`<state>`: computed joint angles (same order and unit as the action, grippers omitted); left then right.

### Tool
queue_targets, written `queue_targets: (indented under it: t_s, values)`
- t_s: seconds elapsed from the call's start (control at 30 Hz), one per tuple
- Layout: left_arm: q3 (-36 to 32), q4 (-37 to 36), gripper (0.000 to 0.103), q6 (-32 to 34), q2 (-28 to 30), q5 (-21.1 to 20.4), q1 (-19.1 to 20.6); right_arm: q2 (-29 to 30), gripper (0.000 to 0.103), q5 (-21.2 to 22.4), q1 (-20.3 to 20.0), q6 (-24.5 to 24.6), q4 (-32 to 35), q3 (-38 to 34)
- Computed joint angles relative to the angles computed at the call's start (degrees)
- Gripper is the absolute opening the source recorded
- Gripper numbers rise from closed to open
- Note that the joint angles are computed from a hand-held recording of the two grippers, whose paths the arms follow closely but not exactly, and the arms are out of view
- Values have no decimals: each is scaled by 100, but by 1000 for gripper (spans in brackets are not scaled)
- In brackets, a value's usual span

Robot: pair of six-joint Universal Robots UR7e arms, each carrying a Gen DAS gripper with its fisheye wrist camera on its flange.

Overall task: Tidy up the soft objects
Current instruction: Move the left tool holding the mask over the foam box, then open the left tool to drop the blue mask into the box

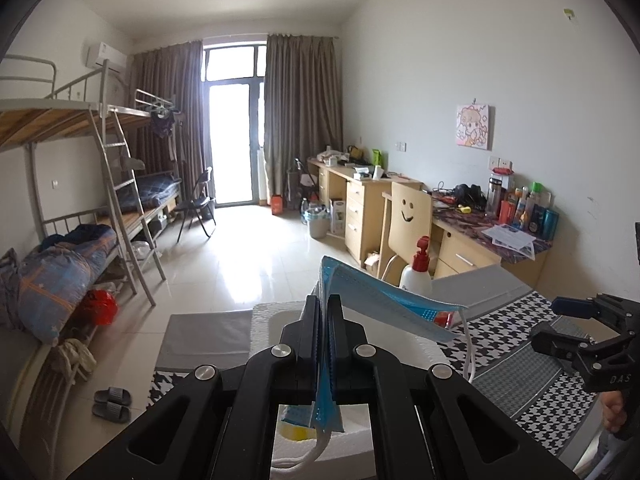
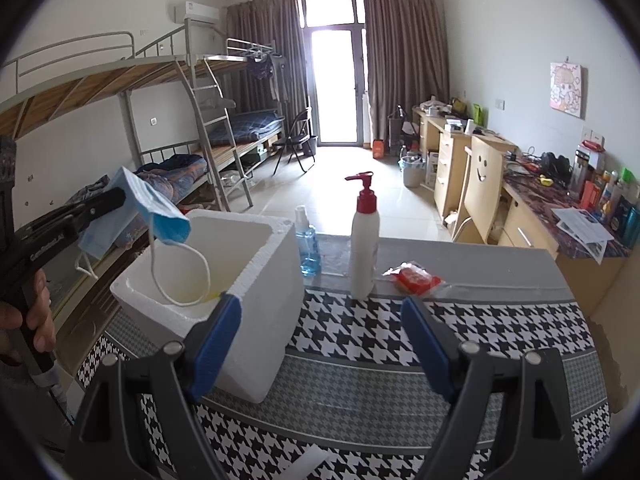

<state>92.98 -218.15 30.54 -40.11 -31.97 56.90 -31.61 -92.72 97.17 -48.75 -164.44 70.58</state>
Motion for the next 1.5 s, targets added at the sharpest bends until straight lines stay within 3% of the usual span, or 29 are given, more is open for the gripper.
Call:
queue_targets:
  t_s: [0.43,0.73,1.27,1.3,1.37,1.43,1.5]
  values:
    - [-215,1092,4,-686,-9,-166,171,-78,85,-52,-81,56,-9,69]
    - [-392,1626,4,-1065,40,-69,261,-101,85,-8,-140,119,51,47]
    - [-617,3264,4,-2463,-21,-58,593,-40,85,16,-203,201,246,-82]
    - [-639,3344,8,-2540,-22,-48,605,-37,85,18,-206,203,252,-89]
    - [-669,3465,26,-2647,-26,-19,620,-29,85,20,-214,212,284,-104]
    - [-676,3348,66,-2606,1,45,613,-13,85,17,-220,218,305,-134]
    - [-669,3057,79,-2439,36,90,585,-10,85,10,-221,239,327,-151]
